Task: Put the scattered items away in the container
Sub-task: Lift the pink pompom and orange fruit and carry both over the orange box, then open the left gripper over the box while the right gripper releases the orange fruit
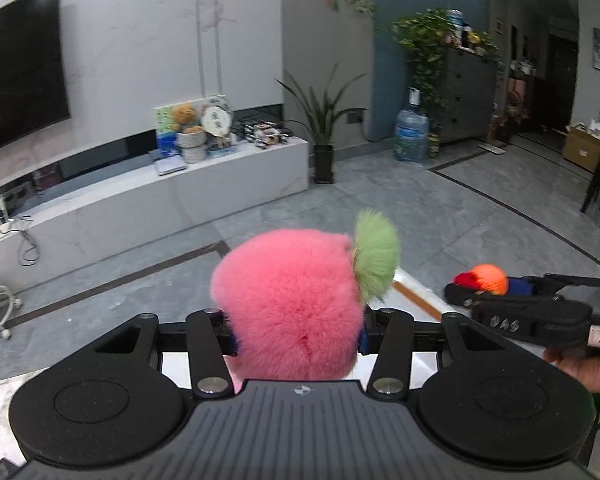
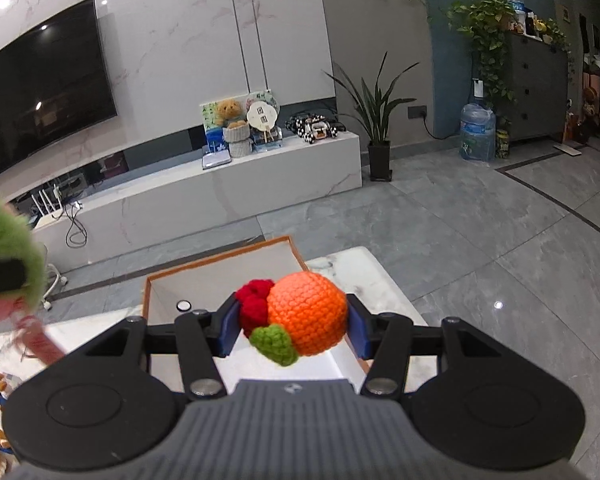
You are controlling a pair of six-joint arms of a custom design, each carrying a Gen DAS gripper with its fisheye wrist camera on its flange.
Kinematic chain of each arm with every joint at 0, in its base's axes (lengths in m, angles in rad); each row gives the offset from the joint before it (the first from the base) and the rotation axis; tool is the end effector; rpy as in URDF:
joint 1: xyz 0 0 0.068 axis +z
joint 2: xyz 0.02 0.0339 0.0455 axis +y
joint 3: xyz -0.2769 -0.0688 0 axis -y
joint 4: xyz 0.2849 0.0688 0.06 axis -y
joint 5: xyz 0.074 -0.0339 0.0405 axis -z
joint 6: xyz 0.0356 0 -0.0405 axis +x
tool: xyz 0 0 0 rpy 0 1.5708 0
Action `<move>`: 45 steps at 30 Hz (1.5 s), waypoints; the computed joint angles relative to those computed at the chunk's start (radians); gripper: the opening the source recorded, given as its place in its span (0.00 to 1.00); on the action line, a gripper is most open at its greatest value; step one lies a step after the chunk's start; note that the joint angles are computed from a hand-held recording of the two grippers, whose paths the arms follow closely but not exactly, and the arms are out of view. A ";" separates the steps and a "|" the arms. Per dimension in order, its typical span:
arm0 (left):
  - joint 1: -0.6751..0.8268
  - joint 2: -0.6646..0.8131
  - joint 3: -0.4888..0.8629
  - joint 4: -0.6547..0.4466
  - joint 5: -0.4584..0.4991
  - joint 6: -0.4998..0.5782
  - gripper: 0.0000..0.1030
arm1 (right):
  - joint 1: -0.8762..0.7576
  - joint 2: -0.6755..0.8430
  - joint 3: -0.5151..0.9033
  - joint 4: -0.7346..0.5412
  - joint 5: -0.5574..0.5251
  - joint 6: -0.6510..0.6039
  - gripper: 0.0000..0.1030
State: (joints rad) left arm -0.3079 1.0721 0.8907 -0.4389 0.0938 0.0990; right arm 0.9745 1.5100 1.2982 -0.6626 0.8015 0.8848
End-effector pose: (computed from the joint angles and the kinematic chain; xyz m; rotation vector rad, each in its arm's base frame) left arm 0.2541 -0.0843 0.3007 0.4956 2.1399 -0.2203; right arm 0.2220 0.2816 0.3129 0.2296 2.1224 0.0791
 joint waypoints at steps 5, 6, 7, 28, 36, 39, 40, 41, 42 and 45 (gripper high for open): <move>-0.046 0.103 0.024 0.051 -0.015 -0.021 0.54 | -0.035 -0.001 -0.027 0.024 -0.058 -0.012 0.54; -0.050 0.124 0.029 0.059 -0.016 -0.026 0.54 | -0.044 0.004 -0.029 0.029 -0.073 -0.015 0.54; -0.053 0.144 0.033 0.065 -0.016 -0.032 0.54 | -0.053 0.010 -0.032 0.033 -0.087 -0.020 0.54; -0.071 0.484 0.046 0.145 -0.034 -0.003 0.55 | -0.146 0.144 0.015 0.014 -0.229 -0.067 0.54; -0.064 0.527 0.067 0.150 -0.033 -0.004 0.60 | -0.158 0.199 0.072 -0.025 -0.227 -0.066 0.59; -0.063 0.527 0.072 0.149 -0.025 0.001 0.63 | -0.160 0.196 0.074 -0.018 -0.229 -0.063 0.61; -0.061 0.530 0.074 0.153 -0.018 0.002 0.63 | -0.159 0.197 0.075 -0.017 -0.228 -0.062 0.61; -0.057 0.528 0.072 0.157 -0.010 -0.001 0.63 | -0.159 0.199 0.077 -0.018 -0.225 -0.061 0.62; -0.053 0.525 0.069 0.163 -0.002 -0.005 0.63 | -0.158 0.201 0.080 -0.018 -0.223 -0.060 0.62; -0.044 0.510 0.065 0.171 0.012 -0.012 0.63 | -0.158 0.207 0.087 -0.019 -0.219 -0.058 0.62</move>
State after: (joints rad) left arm -0.3518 1.5826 0.9556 -0.2680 0.1060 0.0874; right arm 0.8166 1.7173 1.3847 -0.6817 0.5826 0.8269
